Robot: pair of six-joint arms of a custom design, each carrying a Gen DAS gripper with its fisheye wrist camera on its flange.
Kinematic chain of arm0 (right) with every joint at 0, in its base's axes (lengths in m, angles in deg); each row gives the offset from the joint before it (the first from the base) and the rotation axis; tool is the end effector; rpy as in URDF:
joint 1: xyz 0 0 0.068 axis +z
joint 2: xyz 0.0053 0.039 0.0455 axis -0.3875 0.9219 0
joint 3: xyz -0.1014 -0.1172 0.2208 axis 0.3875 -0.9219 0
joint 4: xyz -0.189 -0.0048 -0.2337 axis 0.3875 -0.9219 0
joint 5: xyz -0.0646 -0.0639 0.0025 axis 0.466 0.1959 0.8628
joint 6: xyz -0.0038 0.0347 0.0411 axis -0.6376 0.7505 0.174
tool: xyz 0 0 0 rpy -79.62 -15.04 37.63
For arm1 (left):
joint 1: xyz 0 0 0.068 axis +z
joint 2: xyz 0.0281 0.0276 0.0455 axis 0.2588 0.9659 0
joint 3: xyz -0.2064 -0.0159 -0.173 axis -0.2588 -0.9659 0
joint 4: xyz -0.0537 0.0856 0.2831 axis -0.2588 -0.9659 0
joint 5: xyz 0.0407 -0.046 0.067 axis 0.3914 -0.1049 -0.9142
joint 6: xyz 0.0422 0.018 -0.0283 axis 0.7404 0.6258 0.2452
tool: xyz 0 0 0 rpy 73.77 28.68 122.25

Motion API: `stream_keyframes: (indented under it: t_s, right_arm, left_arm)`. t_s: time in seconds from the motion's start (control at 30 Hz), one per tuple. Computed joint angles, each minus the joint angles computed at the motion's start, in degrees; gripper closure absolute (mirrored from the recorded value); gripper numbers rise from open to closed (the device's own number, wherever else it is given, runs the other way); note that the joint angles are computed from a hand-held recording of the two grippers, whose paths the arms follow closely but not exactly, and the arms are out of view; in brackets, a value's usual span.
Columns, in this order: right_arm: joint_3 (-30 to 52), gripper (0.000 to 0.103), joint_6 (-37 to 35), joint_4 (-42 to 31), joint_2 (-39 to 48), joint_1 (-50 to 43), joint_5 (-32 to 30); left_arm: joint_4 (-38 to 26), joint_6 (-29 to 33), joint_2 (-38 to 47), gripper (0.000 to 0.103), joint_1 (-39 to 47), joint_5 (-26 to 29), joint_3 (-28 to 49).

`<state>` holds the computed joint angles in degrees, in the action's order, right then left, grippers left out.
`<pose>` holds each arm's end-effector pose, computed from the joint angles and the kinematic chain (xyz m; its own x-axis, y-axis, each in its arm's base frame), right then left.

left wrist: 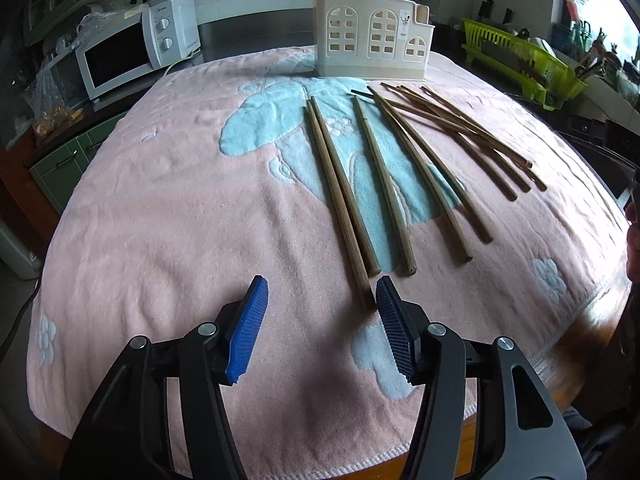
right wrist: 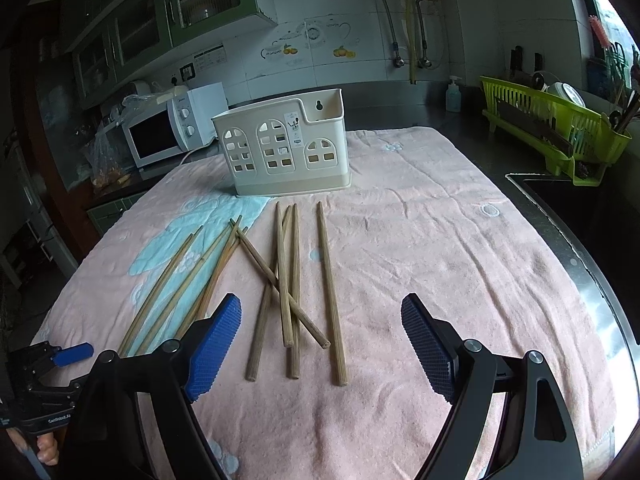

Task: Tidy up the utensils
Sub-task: 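Lower the left tool toward one chopstick while the right tool approaches another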

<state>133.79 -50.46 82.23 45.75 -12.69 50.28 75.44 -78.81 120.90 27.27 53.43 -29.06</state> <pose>0.3828 0.0805 0.1138 -0.5989 -0.1827 -0.7797 -0.4668 0.8707 0.1545 0.2416 0.0521 0.0772 -0.7585 -0.1479 -0.6346 -0.1927 0.9813 0.0015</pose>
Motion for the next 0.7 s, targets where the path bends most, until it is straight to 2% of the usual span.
stream_keyframes:
  t_s: [0.1, 0.33, 0.47, 0.53, 0.63, 0.7]
  right_arm:
    - [0.0, 0.024, 0.1, 0.2, 0.1, 0.0, 0.1]
    - [0.8, 0.024, 0.5, -0.2, 1.0, -0.1, 0.1]
    - [1.1, 0.024, 0.2, -0.5, 1.6, 0.0, 0.1]
    - [1.4, 0.024, 0.3, -0.7, 2.0, -0.1, 0.0]
    - [1.5, 0.024, 0.1, -0.7, 2.3, -0.2, 0.1]
    - [1.8, 0.024, 0.2, -0.7, 2.8, -0.2, 0.1]
  left_arm:
    - [-0.2, 0.5, 0.5, 0.047, 0.1, -2.4, 0.4]
    - [0.5, -0.5, 2.1, 0.047, 1.7, -2.4, 1.7]
    - [2.5, -1.9, 5.5, 0.057, 0.5, -2.5, 3.8]
    - [3.3, -2.4, 6.9, 0.068, 0.0, -2.4, 4.8]
    - [4.4, -2.9, 8.4, 0.077, -0.5, -2.8, 5.8]
    - [5.0, -3.1, 9.1, 0.08, -0.7, -3.0, 6.2]
